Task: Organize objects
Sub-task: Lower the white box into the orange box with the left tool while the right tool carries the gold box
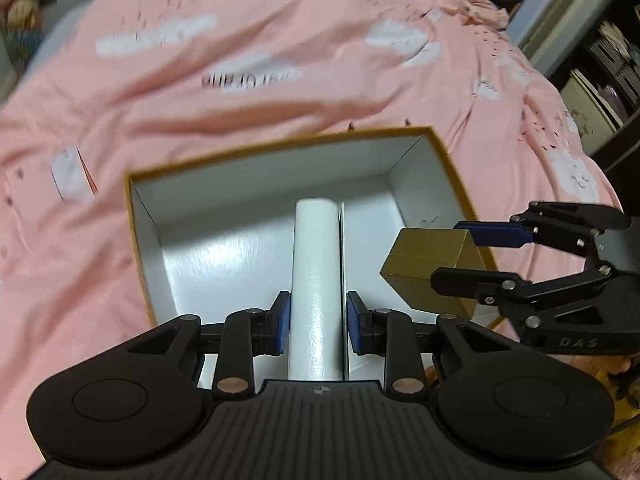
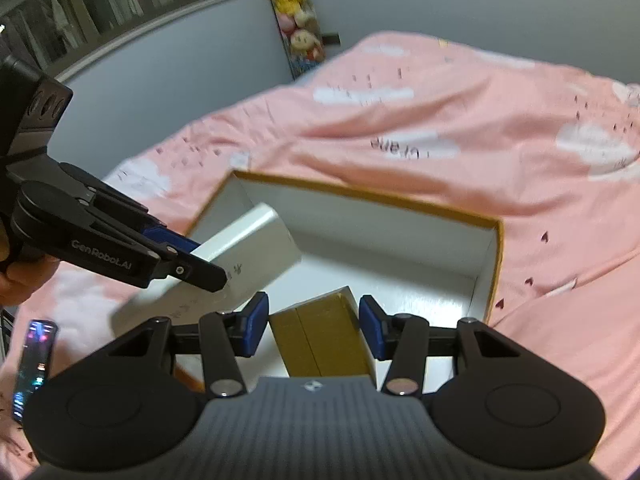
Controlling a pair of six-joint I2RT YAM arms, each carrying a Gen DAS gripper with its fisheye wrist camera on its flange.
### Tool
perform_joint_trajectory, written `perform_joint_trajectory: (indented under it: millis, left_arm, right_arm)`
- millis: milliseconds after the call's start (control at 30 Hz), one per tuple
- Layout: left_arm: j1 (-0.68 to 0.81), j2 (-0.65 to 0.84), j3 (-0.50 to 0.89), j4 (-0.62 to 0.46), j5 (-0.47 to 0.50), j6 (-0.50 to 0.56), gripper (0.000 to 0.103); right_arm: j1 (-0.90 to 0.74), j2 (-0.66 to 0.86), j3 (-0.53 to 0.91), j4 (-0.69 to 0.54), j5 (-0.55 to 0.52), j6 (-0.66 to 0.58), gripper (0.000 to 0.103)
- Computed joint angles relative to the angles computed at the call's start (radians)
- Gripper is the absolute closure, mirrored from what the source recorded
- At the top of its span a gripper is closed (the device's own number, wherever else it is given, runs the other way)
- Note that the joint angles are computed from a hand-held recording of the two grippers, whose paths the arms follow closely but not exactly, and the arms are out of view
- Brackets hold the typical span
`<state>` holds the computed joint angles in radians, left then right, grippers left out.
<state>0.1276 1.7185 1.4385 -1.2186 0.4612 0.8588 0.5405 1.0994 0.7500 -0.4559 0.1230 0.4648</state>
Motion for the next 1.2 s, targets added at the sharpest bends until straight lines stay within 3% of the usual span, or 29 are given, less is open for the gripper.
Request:
perform_joint_trajectory:
  millis: [300,567,733,900,1033,1200]
  left_arm:
    - [-0.007,0.169,0.096,-0.027,-0.038,-0.072,0.071]
    - [-0.023,0.201,0.105,0.009,-0.124,-0.074,0.071]
    - [-0.002,0.220,0.118,-0.008,-0.091,-0.079,0.071]
    - [0.046,0.321,0.206,-0.111,0.012,-0.151,0.071]
    - [0.044,0.298,0.172,-0.082,0.012,-0.139,0.071]
    - [0.003,0.241,0.131,-0.026,-0.070,-0.117,0.068]
  right_arm:
    - [-0.069,0.163,-0.016,0.096,-0.104,-0.050,0.052]
    - [-0.065,0.225,-0.023,0.165,-0.156,-0.061,0.052]
    - [-0.073,0.264,-0.020,0.183,-0.176,-0.054,0.052]
    - [-0.071,0.270,-0.025,0.189,-0.180,-0.045,0.051]
    - [-0.071,0.267,-0.025,0.185,-0.179,-0.050,0.051]
    - [-0.068,0.274,-0.024,0.192,-0.184,-0.047,0.051]
